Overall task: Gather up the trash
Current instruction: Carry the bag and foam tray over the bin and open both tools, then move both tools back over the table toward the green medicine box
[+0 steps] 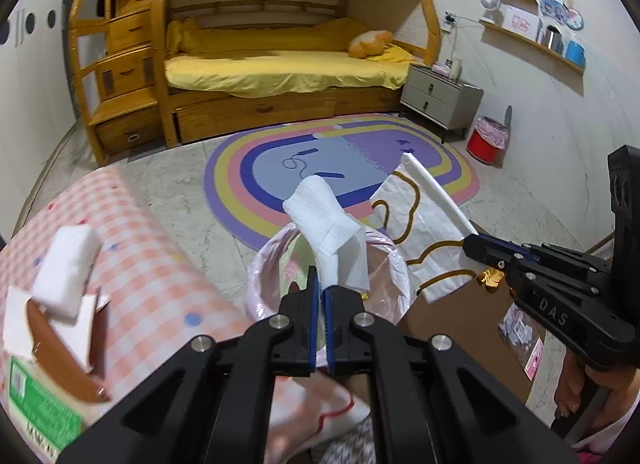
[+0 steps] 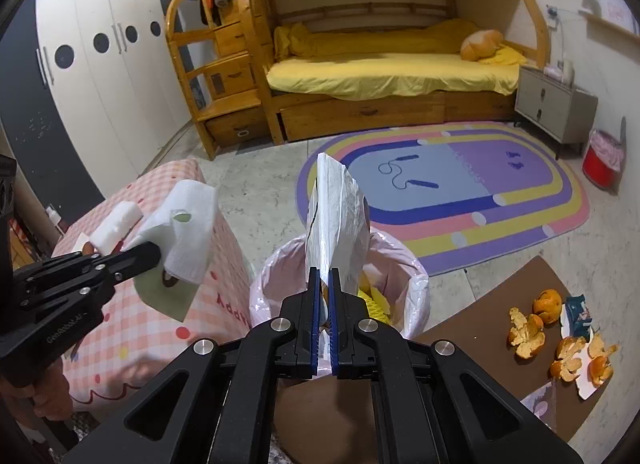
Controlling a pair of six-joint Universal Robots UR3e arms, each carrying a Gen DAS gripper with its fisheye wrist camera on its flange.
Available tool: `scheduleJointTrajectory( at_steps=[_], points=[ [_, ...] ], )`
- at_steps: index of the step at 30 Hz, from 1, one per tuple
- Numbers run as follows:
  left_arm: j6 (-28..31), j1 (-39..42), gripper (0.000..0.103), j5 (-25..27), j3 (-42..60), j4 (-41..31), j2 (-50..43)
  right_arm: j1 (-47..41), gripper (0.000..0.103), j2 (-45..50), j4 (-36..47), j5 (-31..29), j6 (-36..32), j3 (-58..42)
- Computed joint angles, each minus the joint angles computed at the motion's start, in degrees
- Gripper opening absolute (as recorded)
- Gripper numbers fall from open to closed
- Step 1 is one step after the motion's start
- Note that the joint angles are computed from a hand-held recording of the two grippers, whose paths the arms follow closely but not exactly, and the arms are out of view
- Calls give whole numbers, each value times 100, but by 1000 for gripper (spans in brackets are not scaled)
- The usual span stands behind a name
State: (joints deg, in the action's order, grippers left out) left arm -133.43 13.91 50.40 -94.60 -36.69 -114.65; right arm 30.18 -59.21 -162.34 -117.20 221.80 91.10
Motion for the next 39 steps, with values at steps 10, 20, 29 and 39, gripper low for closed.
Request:
scheduleJointTrajectory(
  at_steps=[10,20,29,39],
  points=[
    [-626,-540,52,383,1094,134,-935,-495,4,268,-264,412,-116,80],
    [-806,-73,60,766,494,589,-395,-725,42,797,2,878,-92,-502],
    [-281,1077,60,370,-662,349,682,52,42,84,382,209,-29,-497],
    [329,2589,60,-66,-1568,85,1598,964,42,711,883,-235,-307,-2049]
  ],
)
